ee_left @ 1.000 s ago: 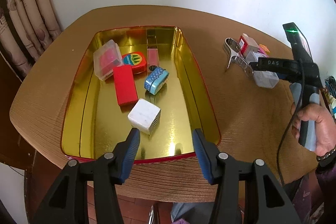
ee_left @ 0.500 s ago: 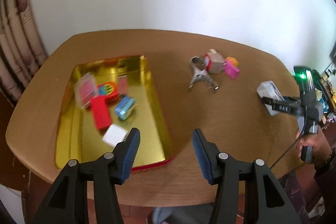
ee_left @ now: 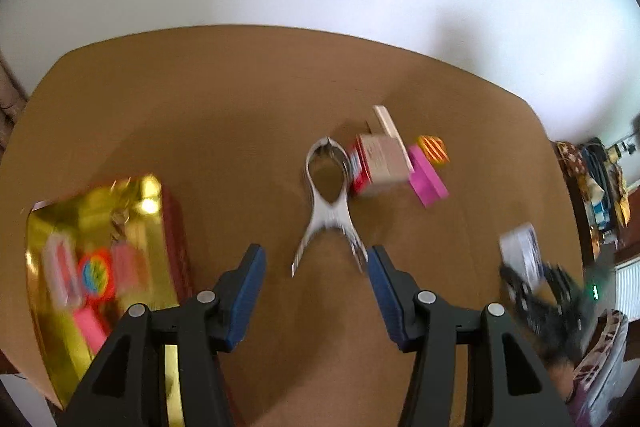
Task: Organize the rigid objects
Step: 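Close the left tool on the silver clip while the right holds the clear box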
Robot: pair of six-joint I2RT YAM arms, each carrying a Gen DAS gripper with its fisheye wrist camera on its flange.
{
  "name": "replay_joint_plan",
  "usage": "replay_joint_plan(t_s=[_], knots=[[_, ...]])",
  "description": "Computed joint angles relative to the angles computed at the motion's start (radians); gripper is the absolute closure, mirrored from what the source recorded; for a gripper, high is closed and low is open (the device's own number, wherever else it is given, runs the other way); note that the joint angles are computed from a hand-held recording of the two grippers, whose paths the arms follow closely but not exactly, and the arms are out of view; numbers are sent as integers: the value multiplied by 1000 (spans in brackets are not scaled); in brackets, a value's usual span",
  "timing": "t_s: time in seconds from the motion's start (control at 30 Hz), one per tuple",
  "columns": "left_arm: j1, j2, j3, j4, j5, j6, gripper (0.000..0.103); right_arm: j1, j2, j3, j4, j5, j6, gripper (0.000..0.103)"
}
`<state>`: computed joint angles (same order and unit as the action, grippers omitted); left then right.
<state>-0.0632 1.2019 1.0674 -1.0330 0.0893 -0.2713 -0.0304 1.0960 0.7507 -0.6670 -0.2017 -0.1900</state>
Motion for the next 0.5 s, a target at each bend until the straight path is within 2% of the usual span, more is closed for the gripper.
replay_joint_plan(t_s=[0.13, 0.23, 0.4, 0.5], knots=[[27, 184, 56, 64, -17, 25, 49, -6, -20, -1, -17, -25, 9, 43], [63, 293, 89, 105, 36, 36, 49, -9, -13, -4, -6, -39, 8, 43], [78, 383, 118, 141, 59, 37, 49, -20, -12, -2, -11, -60, -2, 41], [80, 407, 117, 157, 40, 27, 49, -40, -36, -3, -37, -74, -15, 40]])
